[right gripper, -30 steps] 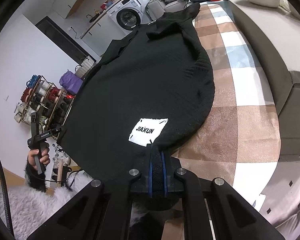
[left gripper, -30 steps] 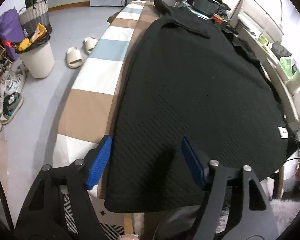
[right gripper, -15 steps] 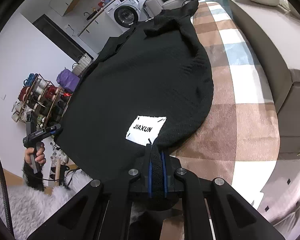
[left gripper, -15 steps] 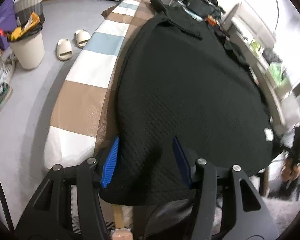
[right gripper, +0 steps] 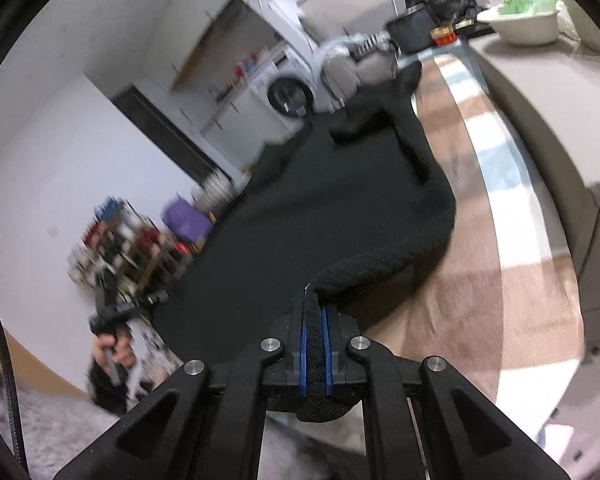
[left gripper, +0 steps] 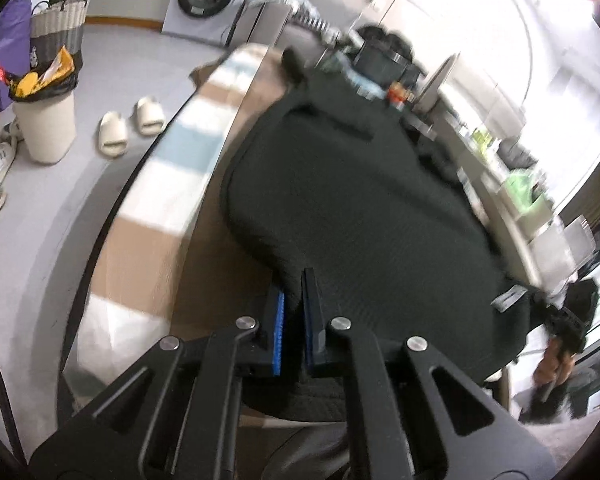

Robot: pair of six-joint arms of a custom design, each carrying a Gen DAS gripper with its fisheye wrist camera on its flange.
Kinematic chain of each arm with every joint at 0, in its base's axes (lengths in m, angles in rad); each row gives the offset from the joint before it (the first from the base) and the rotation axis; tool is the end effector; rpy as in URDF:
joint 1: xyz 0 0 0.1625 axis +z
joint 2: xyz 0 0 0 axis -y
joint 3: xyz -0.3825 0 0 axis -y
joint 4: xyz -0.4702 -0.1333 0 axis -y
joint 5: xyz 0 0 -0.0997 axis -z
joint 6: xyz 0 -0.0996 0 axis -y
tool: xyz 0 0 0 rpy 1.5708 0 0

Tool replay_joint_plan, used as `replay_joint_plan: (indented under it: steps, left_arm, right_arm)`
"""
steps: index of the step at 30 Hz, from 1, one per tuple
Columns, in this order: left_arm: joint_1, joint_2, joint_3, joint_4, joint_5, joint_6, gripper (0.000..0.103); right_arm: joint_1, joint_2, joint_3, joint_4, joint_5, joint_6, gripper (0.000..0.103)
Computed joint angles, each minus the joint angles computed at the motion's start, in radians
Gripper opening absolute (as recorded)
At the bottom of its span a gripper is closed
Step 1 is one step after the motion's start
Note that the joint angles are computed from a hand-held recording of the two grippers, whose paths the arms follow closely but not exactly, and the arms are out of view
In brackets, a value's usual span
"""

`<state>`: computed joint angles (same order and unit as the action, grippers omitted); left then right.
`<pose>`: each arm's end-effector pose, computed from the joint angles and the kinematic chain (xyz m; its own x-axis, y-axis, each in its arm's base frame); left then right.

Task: Fold small clothes
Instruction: 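Lift the hem with the right gripper toward the collar while the left gripper holds the sweater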

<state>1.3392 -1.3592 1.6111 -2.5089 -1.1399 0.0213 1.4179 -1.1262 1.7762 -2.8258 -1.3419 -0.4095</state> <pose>0.0164 -0.6924 0.4124 -0.9411 -0.0330 -0.3366 0.1977 0.7539 -0.6266 0.0511 -0.6919 0.2002 -0.9509 -0.3046 0.0553 -0.2762 0.7540 -0.5960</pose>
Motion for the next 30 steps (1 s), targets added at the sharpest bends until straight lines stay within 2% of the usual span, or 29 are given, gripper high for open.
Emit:
replay_joint_plan:
  steps: [2, 4, 8, 11, 16, 18, 22, 25, 26, 29, 30]
  left_arm:
    - [0.002, 0.003, -0.006, -0.05, -0.035, 0.007, 0.005]
    - [0.004, 0.024, -0.032, -0.082, -0.056, 0.004, 0.005]
    - [0.009, 0.061, -0.08, -0.119, -0.08, 0.015, 0.005]
    - [0.015, 0.1, -0.129, -0.148, -0.098, 0.027, 0.005]
    - [0.03, 0.217, -0.289, -0.146, -0.119, 0.031, 0.005]
    - [0.037, 0.275, -0.371, -0.137, -0.125, 0.028, 0.005]
    - [0.052, 0.462, -0.639, -0.049, -0.127, 0.026, 0.005]
    - [0.054, 0.604, -0.838, 0.014, -0.068, 0.036, 0.005]
    - [0.056, 0.66, -0.922, 0.07, -0.04, 0.029, 0.005]
    - [0.054, 0.764, -1.078, 0.192, 0.065, 0.011, 0.006]
    - [0.054, 0.784, -1.105, 0.208, 0.097, 0.018, 0.011]
  right_arm:
    - [-0.011, 0.002, 0.006, -0.064, 0.061, 0.024, 0.006]
    - [-0.009, 0.018, -0.009, -0.121, 0.088, 0.064, 0.006]
    - [0.011, 0.057, -0.064, -0.139, 0.042, 0.1, 0.006]
    - [0.008, 0.083, -0.092, -0.178, 0.084, 0.127, 0.006]
    - [0.026, 0.169, -0.19, -0.283, 0.058, 0.217, 0.006]
    - [0.037, 0.22, -0.259, -0.318, 0.017, 0.258, 0.006]
    - [0.064, 0.331, -0.435, -0.305, -0.096, 0.304, 0.006]
    - [0.088, 0.415, -0.56, -0.285, -0.192, 0.303, 0.005]
    - [0.092, 0.44, -0.6, -0.266, -0.216, 0.298, 0.005]
    - [0.116, 0.516, -0.747, -0.101, -0.351, 0.273, 0.008]
    - [0.119, 0.527, -0.771, -0.051, -0.394, 0.277, 0.013]
